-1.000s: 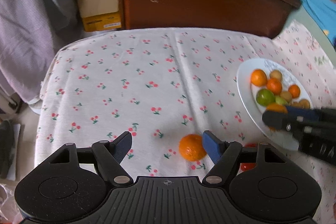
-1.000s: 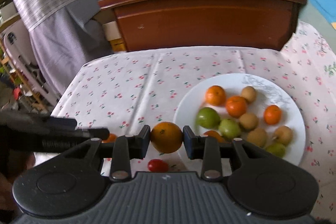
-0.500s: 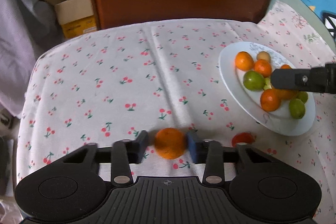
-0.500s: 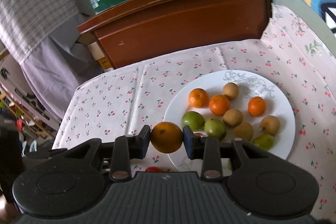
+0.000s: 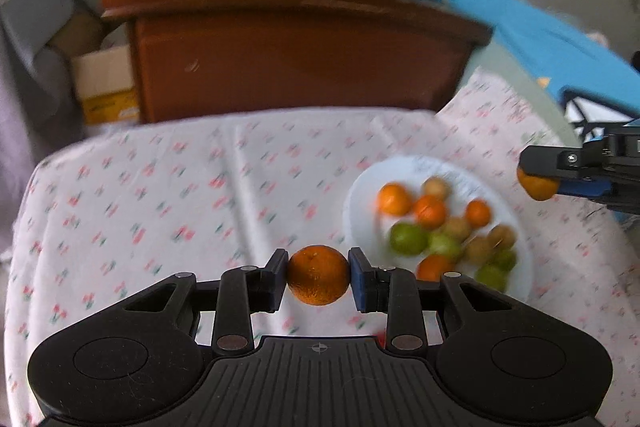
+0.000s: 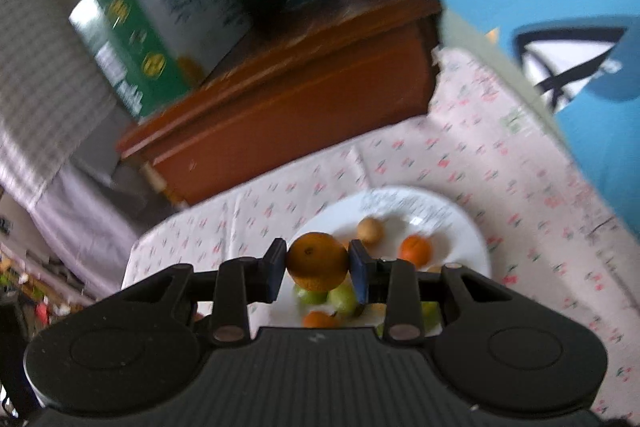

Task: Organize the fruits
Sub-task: 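Carry both held mandarins over the plate, then open the left tool to drop its mandarin while the right tool releases its mandarin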

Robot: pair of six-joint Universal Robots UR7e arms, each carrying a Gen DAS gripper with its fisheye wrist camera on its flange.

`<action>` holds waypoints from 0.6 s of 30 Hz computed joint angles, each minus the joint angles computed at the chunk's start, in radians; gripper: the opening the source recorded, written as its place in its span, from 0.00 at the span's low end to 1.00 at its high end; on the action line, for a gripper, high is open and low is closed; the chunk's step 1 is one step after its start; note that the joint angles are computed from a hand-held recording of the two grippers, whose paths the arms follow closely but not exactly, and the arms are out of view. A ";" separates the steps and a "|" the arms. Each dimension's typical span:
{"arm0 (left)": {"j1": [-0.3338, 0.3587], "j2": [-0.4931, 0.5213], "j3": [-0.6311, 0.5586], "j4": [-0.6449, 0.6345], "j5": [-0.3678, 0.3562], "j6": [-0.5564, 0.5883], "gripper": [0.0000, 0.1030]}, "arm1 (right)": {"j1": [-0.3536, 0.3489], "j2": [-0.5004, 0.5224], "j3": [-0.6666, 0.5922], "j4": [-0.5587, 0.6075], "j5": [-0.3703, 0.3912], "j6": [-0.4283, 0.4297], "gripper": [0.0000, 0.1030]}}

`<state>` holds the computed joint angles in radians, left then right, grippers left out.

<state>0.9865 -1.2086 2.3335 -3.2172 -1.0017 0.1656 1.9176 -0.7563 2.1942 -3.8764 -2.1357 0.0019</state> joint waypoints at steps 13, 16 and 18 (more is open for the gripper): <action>-0.043 0.084 -0.007 -0.041 -0.160 0.060 0.29 | -0.050 -0.015 0.001 0.019 -0.029 0.136 0.33; -0.052 0.107 -0.003 -0.054 -0.167 0.081 0.29 | -0.054 -0.002 -0.008 0.016 -0.045 0.138 0.33; -0.054 0.119 -0.007 -0.054 -0.173 0.084 0.29 | -0.058 0.002 -0.012 0.019 -0.050 0.140 0.33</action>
<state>0.9323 -1.0893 2.3270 -3.2711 -1.1751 0.2492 1.8596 -0.7540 2.1825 -3.8573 -2.1858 0.1415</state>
